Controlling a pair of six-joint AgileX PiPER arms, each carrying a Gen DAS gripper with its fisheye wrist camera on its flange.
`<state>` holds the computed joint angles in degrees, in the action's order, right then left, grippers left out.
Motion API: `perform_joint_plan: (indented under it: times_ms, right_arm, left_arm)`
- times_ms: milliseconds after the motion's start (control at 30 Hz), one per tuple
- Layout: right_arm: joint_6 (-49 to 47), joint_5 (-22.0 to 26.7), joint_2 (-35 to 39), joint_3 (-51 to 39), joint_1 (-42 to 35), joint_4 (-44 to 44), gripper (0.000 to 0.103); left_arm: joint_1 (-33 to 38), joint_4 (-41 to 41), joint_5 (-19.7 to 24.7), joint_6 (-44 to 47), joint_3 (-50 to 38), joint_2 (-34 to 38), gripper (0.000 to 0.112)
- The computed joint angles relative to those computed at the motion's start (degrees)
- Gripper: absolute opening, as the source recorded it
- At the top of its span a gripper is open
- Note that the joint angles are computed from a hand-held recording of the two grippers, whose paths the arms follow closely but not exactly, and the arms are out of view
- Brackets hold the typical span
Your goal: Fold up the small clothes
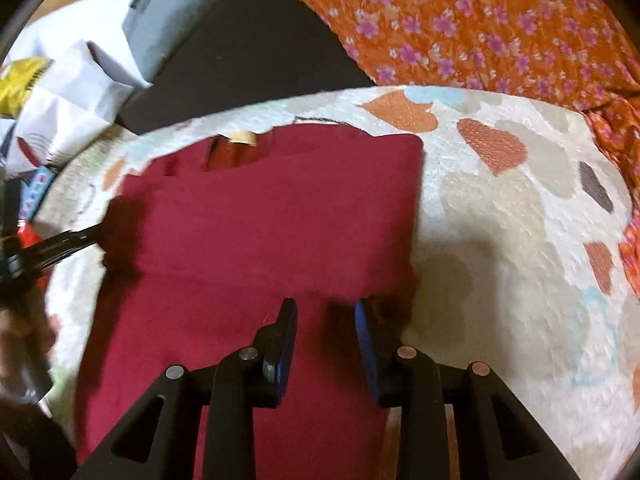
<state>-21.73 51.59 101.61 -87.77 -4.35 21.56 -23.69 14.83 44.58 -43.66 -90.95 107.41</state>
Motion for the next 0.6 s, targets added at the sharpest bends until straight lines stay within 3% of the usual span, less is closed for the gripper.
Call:
perform_joint_plan:
  times_ms: [167, 233, 367, 467, 600]
  right_arm:
    - [-4.88, -0.52, -10.44, 11.22, -2.9, 5.47, 0.031]
    - [-7.5, 1.38, -12.47, 13.55, -4.39, 9.16, 0.031]
    - [-10.23, 4.86, -15.97, 17.58, -5.68, 12.13, 0.032]
    - [-12.12, 3.27, -19.74, 21.5, -6.45, 12.61, 0.04]
    - [-13.34, 3.58, -20.1, 23.7, -9.44, 16.2, 0.041]
  left_arm:
    - [-1.17, 1.75, -3.22, -4.95, 5.81, -6.12, 0.044]
    - [-2.46, 2.41, -4.11, -6.99, 8.87, -9.3, 0.051]
    - [-7.22, 7.17, -4.08, -11.6, 15.4, -15.87, 0.079]
    - [-11.23, 8.38, -3.0, -14.32, 21.26, -19.65, 0.08]
    - [-14.76, 9.96, -1.36, -17.99, 24.99, -21.1, 0.08]
